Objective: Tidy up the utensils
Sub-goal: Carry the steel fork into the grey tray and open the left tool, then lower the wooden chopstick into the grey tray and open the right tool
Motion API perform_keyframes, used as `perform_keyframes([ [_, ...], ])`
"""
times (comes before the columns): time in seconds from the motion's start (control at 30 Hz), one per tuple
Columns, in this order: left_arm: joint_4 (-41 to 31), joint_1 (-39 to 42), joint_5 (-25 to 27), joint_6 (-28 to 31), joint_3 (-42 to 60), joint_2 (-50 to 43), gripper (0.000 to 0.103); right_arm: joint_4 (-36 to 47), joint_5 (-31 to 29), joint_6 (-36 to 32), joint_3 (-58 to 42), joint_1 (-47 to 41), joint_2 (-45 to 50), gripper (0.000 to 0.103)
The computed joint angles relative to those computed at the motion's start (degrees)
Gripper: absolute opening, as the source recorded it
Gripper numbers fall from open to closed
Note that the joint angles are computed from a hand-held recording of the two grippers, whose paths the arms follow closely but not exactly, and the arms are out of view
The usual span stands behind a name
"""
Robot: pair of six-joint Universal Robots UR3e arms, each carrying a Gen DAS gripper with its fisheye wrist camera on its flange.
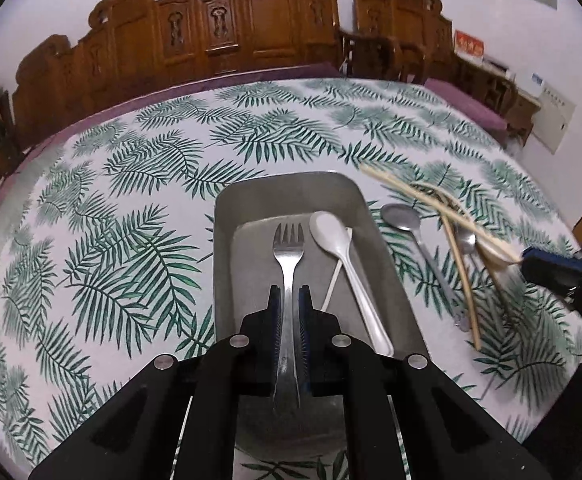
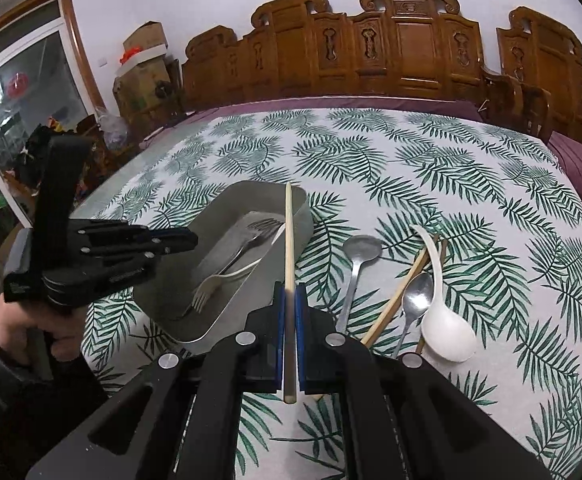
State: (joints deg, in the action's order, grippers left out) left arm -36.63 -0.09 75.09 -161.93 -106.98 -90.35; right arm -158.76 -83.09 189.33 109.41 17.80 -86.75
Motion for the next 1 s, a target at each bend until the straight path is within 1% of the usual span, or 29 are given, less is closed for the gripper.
perform_keyframes([
  [0.27, -1.66, 5.6, -5.72, 2.59, -2.22, 3.79, 0.008, 0.26, -0.6, 2.07, -3.45, 2.47, 3.56, 0.006],
  [0.4, -2.78, 8.29, -8.62, 3.04, -1.97, 4.81, 0.008, 2.31, -1.32, 2.3, -7.51, 3.86, 6.89, 0.006],
  [0.63, -3.53, 10.93, -10.75, 3.54, -2.06, 6.07, 0.008, 8.31, -3.17, 3.38, -20.6, 7.27, 16.26, 0.006],
  [0.83, -5.01, 13.11, -12.57, 4.07, -1.85, 6.41, 0.008, 14.31, -6.43, 5.26, -34.08, 10.26, 26.24, 0.006],
  [1.0, -5.23, 13.93, -13.23, 4.19, -1.91, 6.87, 0.008, 16.39, -8.0, 7.06, -39.99, 11.41, 30.9, 0.006],
])
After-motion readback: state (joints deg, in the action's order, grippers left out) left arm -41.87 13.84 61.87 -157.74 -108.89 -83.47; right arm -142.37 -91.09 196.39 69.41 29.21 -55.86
